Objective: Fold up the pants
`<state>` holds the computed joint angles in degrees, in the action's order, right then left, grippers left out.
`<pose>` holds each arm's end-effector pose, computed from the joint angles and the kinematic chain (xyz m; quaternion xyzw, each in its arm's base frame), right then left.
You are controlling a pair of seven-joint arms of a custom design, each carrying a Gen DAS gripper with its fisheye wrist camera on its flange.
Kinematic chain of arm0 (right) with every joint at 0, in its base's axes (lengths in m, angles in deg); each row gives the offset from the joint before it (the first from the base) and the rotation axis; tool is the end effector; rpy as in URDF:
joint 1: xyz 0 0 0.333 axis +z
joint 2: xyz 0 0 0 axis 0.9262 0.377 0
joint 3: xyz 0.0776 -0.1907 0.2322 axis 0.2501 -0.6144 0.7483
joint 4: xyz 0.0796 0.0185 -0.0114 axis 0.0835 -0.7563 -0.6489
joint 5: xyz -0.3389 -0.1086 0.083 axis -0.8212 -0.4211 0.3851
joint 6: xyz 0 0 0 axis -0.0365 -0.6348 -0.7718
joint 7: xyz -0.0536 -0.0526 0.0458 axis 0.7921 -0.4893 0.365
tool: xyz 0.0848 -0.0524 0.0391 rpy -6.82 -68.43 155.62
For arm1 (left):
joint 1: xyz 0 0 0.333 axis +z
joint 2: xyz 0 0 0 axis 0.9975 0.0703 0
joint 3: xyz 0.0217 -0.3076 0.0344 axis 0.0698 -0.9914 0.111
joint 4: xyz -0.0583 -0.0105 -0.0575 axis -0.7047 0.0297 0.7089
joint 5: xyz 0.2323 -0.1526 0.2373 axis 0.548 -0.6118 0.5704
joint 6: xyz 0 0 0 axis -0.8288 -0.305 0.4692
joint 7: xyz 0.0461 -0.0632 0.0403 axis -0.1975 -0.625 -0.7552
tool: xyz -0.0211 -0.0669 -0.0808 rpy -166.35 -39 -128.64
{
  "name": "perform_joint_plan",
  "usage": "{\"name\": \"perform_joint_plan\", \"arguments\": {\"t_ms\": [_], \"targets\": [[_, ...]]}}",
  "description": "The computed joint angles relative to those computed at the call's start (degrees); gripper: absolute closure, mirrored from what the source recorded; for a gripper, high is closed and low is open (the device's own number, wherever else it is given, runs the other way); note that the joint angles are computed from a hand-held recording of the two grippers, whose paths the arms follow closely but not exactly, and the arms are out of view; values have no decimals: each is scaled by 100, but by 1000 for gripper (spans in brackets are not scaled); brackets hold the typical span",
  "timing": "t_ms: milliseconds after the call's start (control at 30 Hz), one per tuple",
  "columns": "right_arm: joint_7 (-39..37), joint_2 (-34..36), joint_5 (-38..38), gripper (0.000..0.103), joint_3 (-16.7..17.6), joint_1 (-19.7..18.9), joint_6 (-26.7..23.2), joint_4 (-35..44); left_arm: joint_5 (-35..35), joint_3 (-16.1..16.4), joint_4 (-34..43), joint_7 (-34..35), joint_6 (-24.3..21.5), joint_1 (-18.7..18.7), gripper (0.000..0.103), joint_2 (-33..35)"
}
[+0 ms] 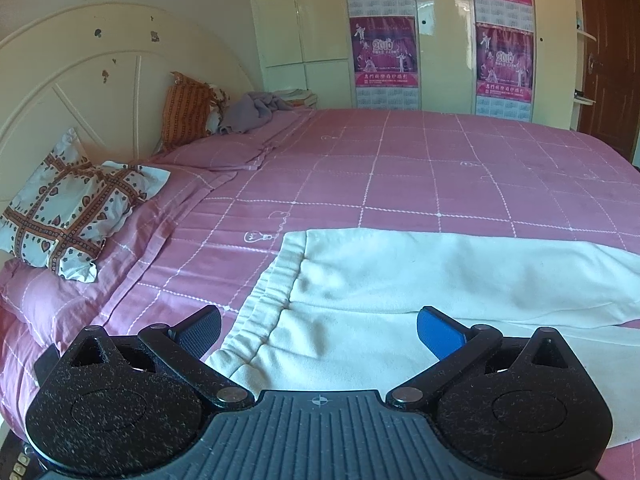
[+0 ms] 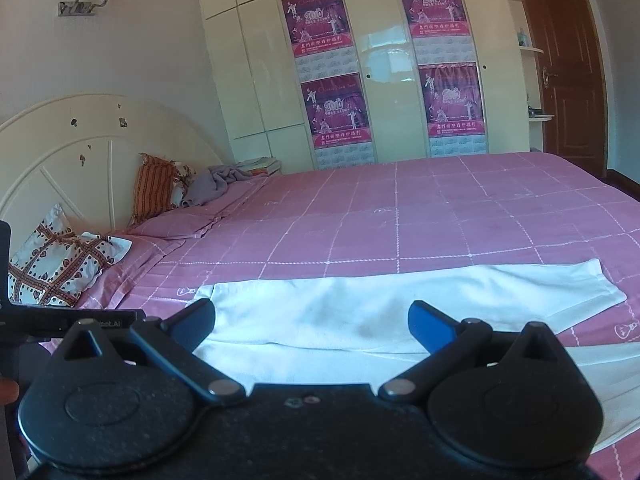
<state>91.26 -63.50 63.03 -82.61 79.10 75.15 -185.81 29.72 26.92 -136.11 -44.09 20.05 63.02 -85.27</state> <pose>0.4592 0.0318 0.7103 -0.7110 0.4310 -0.2269 0.5071 0.4474 -0.3044 0.6804 -0.7451 0.4745 -0.1806 0.4325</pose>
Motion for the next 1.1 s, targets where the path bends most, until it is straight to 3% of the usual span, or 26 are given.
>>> {"name": "perform_joint_plan", "arguments": {"t_ms": [200,433,767,1100], "targets": [[-78,421,52,0,28,58,-98,342,-182,161,371,376,-12,63,0,392],[-145,1048,12,0,172,47,-149,895,-234,465,549,508,591,259,0,744],[-350,2250,-221,5,448,-70,-428,1986,-724,887,1011,1028,943,646,0,1447],[12,4312,-984,15,778,-253,-1247,4319,-1383,1238,1717,1436,1185,1054,0,2360]]}}
